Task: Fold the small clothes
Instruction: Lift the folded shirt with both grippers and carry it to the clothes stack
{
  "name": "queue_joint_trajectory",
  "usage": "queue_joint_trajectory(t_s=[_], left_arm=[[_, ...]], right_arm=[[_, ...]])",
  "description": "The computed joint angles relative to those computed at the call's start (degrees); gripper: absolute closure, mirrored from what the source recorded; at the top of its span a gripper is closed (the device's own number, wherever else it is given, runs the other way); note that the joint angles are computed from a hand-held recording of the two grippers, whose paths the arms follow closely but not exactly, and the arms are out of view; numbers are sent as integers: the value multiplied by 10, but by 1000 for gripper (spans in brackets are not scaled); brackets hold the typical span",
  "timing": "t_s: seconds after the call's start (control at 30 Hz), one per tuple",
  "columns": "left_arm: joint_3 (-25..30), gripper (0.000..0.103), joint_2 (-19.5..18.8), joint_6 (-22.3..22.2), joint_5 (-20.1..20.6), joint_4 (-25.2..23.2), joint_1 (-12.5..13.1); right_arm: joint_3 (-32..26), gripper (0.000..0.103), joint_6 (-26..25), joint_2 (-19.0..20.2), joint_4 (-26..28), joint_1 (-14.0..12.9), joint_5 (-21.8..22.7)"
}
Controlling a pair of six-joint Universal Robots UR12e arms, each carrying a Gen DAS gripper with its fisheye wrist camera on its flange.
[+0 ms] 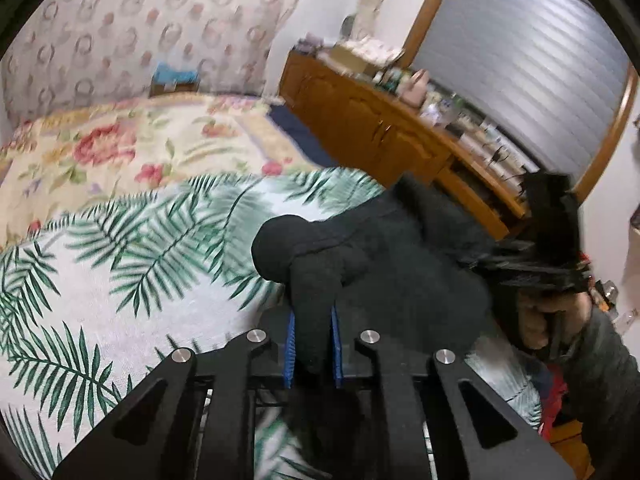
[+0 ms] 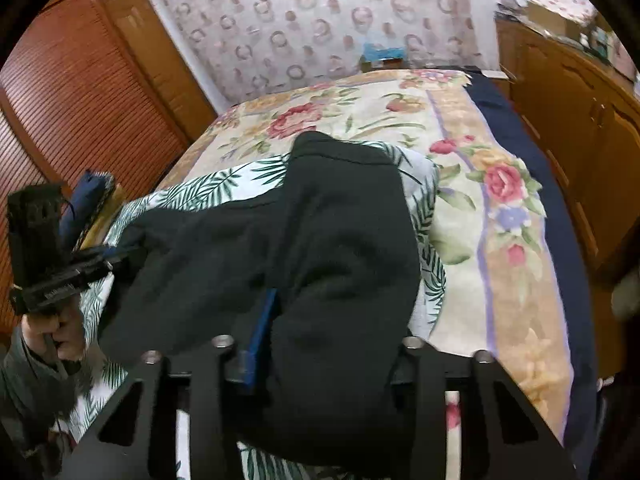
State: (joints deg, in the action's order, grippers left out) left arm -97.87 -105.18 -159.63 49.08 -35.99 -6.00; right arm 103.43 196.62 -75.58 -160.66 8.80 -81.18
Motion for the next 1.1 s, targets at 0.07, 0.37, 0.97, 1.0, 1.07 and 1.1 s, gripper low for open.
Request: queue_joint_trajectory(t_s=[0.07, 0.37, 0.97, 1.0, 1.07, 1.1], left_arm=[[-8, 89, 11, 1, -16, 15, 2], [-37, 89, 54, 16, -48, 51, 24], [-79, 89, 114, -47, -33, 163, 145], [-81, 89, 116, -56, -31, 172, 155], [-84, 89, 119, -74, -22, 194, 172], [-86, 89, 121, -82, -19, 204, 180]], right_arm=[[3, 75, -7, -3, -2, 2, 0], [6, 79, -28, -4, -55, 29, -46], [-129, 79, -122, 85, -90, 91, -3], [-149, 79, -128, 97, -87, 95, 5], [-189, 79, -144, 120, -79, 101, 18], [-210, 79, -154, 132, -74, 103, 24]])
